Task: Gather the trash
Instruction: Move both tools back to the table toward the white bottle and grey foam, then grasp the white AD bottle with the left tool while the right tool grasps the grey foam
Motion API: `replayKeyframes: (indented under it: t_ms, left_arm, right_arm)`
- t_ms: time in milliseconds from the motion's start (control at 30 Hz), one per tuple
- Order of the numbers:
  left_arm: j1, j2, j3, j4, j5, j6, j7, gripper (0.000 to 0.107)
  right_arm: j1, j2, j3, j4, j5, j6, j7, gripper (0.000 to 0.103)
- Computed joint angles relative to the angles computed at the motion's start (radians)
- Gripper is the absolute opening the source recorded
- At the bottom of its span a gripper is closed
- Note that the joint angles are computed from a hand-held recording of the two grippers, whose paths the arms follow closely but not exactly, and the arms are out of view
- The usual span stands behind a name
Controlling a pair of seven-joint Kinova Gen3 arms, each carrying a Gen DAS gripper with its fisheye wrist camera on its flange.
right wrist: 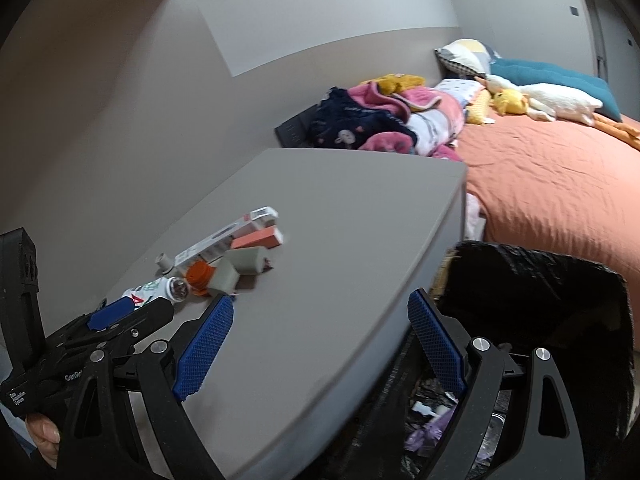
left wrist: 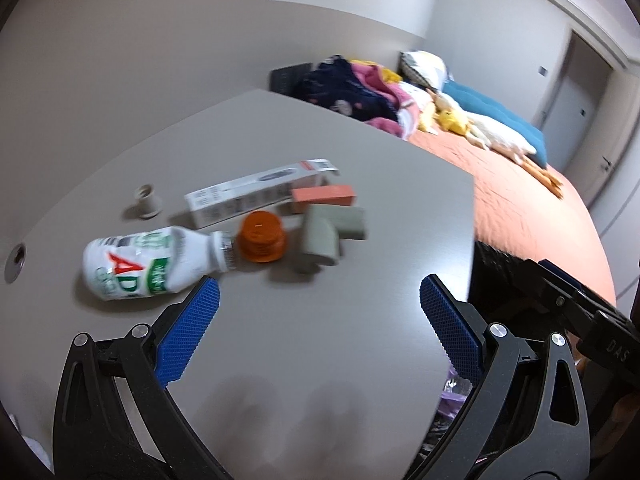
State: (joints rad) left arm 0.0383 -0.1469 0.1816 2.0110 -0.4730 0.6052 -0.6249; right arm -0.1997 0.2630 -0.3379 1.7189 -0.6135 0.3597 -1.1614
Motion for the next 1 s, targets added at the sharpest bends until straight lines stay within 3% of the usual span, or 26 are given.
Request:
replayKeyframes:
  t_ms: [367,767,1000]
  left_arm:
    - [-0.08,-0.007,-0.065,-0.001,0.057,0.038,0.05,0.097]
    - [-0.127,0.079,-0.133,-0.069,0.103,0.134,0.166,0.097]
    - [-0.149,0.135,-0.199,-0.104,0.211,0.152,0.163,0.097]
  right_arm:
    - [-0.112,0.103,0.022,-0.131,0.114,0.049,-0.088,0.089]
    - [-0.183,0.225,0.02,-0.29,0.229,0.138,-0.138,0.089]
    - [-0.224,0.287,0.036,-0.388,0.262,0.182,-0.162,0.089]
